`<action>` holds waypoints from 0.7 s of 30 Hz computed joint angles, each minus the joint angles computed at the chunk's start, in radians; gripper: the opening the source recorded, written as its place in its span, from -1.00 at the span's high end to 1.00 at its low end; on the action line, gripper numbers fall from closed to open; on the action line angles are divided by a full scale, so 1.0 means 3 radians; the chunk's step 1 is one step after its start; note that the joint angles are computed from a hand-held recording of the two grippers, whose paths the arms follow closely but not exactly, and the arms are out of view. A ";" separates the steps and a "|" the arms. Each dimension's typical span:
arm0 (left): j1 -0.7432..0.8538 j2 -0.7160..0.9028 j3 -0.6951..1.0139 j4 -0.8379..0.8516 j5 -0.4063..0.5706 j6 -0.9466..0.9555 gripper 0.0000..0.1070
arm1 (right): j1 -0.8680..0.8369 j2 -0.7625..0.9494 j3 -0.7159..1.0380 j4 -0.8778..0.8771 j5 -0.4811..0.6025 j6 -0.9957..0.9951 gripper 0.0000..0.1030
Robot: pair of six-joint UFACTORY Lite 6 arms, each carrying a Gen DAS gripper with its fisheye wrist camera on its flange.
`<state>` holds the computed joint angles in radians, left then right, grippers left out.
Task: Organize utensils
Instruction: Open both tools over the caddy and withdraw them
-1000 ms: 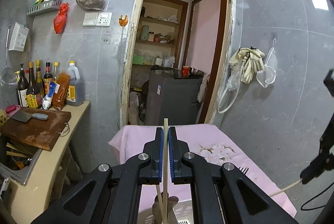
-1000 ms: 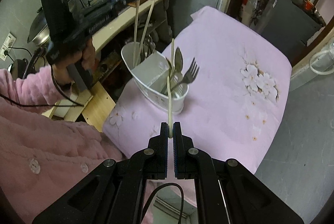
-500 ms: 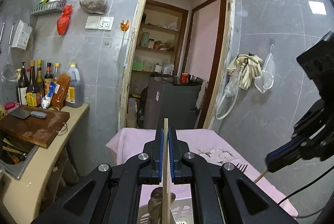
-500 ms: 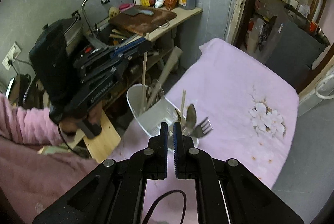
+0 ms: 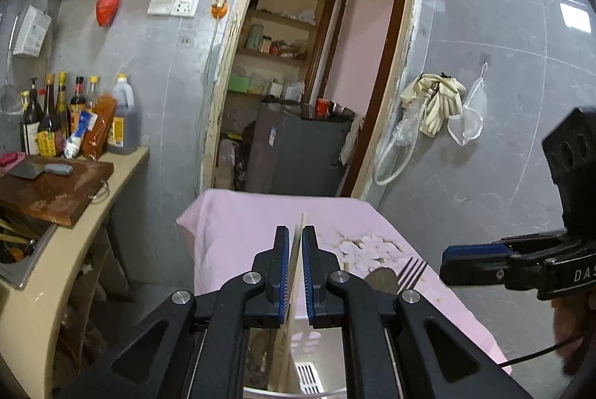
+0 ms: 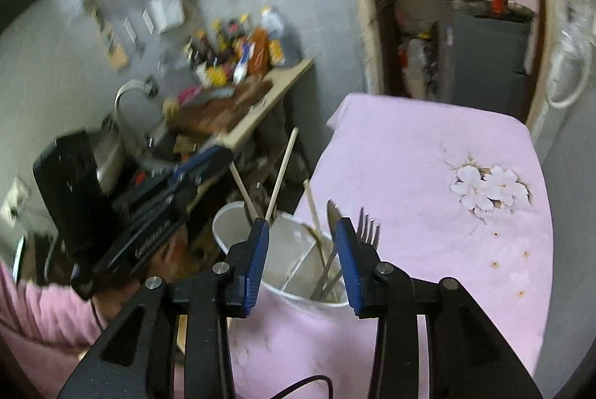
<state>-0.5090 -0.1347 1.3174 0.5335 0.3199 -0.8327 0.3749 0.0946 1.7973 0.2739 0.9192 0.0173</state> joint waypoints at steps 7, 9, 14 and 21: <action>-0.0071 -0.0087 0.0063 0.0071 0.0165 -0.0184 0.09 | 0.0045 -0.0766 -0.1051 -0.0441 -0.0885 0.0653 0.00; -0.0143 -0.0137 0.0066 0.0291 0.0249 -0.0437 -0.05 | 0.0060 -0.0963 -0.1285 -0.0643 -0.1040 0.0923 -0.14; -0.0544 -0.0284 0.0057 0.1174 0.0687 -0.1297 -0.60 | 0.0048 -0.1404 -0.1663 -0.1013 -0.1199 0.1309 -0.39; -0.1450 -0.0348 0.0150 0.2029 0.1769 -0.2122 -0.92 | -0.0355 -0.2075 -0.1989 -0.0608 -0.1143 0.0759 -0.79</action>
<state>-0.9439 -0.2390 1.3623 1.1423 0.8508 -1.4692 0.2683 -0.5279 1.2007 0.0914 0.5763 0.2451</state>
